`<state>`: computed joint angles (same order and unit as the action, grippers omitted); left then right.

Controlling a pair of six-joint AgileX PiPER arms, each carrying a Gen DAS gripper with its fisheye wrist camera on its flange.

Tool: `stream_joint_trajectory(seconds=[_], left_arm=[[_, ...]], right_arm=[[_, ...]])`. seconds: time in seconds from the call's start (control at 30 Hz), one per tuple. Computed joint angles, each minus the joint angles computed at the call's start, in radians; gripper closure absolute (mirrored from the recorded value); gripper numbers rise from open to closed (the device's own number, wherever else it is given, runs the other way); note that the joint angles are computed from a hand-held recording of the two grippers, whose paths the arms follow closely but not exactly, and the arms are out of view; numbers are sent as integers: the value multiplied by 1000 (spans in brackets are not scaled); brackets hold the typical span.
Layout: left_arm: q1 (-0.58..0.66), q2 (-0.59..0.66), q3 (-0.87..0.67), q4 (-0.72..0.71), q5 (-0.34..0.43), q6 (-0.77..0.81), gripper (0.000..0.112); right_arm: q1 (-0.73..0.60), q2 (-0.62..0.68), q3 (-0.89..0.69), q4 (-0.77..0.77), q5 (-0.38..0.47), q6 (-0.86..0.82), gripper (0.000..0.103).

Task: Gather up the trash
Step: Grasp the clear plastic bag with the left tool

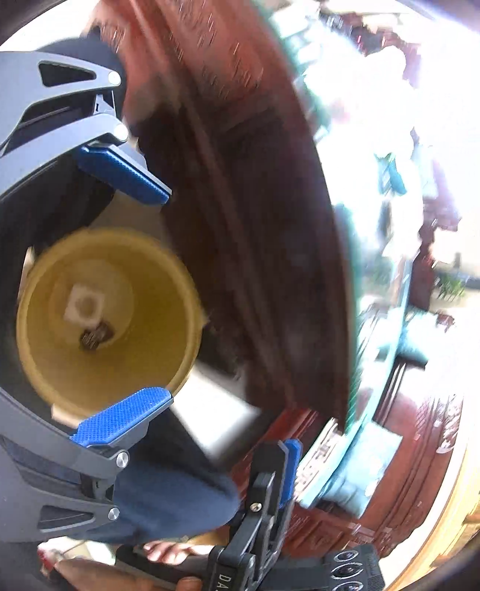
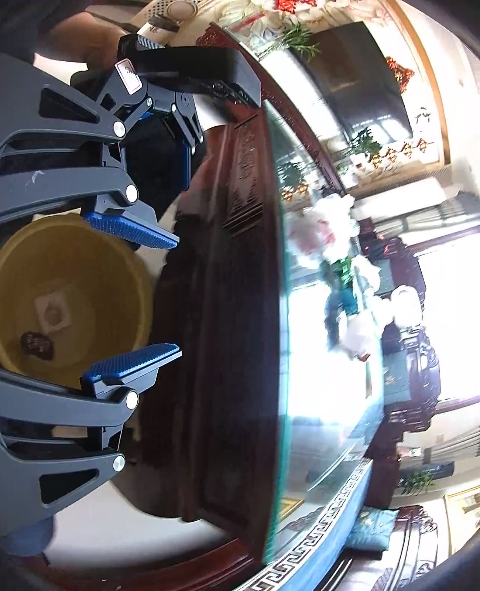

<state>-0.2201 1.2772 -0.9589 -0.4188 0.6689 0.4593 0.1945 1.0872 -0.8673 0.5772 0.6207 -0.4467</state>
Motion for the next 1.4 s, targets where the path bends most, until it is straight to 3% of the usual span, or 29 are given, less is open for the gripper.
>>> stream_joint_trajectory(seconds=[0.1, 0.17, 0.33, 0.47, 0.67, 1.03, 1.17, 1.2, 1.23, 1.27, 1.33, 1.4], left_arm=[[83, 3, -66, -3, -4, -16, 13], [135, 19, -121, -5, -11, -31, 13], [183, 147, -342, 196, -48, -289, 13], [228, 289, -552, 193, 16, -325, 13], [224, 475, -833, 322, 150, -443, 13], [230, 771, -1282, 440, 350, -445, 13], [235, 870, -1450, 404, 438, -413, 13], [241, 881, -1468, 385, 446, -406, 15], [248, 893, -1488, 359, 459, -394, 31], [257, 905, -1508, 326, 474, -380, 58], [266, 925, -1541, 286, 497, -374, 72], [259, 906, -1505, 295, 470, -353, 77]], right_arm=[[28, 75, -91, 14, -19, -4, 50], [53, 127, -159, -1, -46, 19, 40], [100, 267, -345, -68, -109, 107, 36], [115, 374, -479, -68, -99, 127, 36], [118, 533, -668, -67, -36, 145, 36], [100, 734, -940, -82, 66, 171, 36], [93, 778, -991, -84, 89, 182, 36], [92, 786, -1000, -84, 94, 183, 36], [92, 794, -1008, -84, 99, 183, 36], [93, 795, -1004, -84, 98, 182, 36], [93, 803, -1014, -84, 104, 183, 36], [91, 804, -1013, -84, 107, 183, 36]])
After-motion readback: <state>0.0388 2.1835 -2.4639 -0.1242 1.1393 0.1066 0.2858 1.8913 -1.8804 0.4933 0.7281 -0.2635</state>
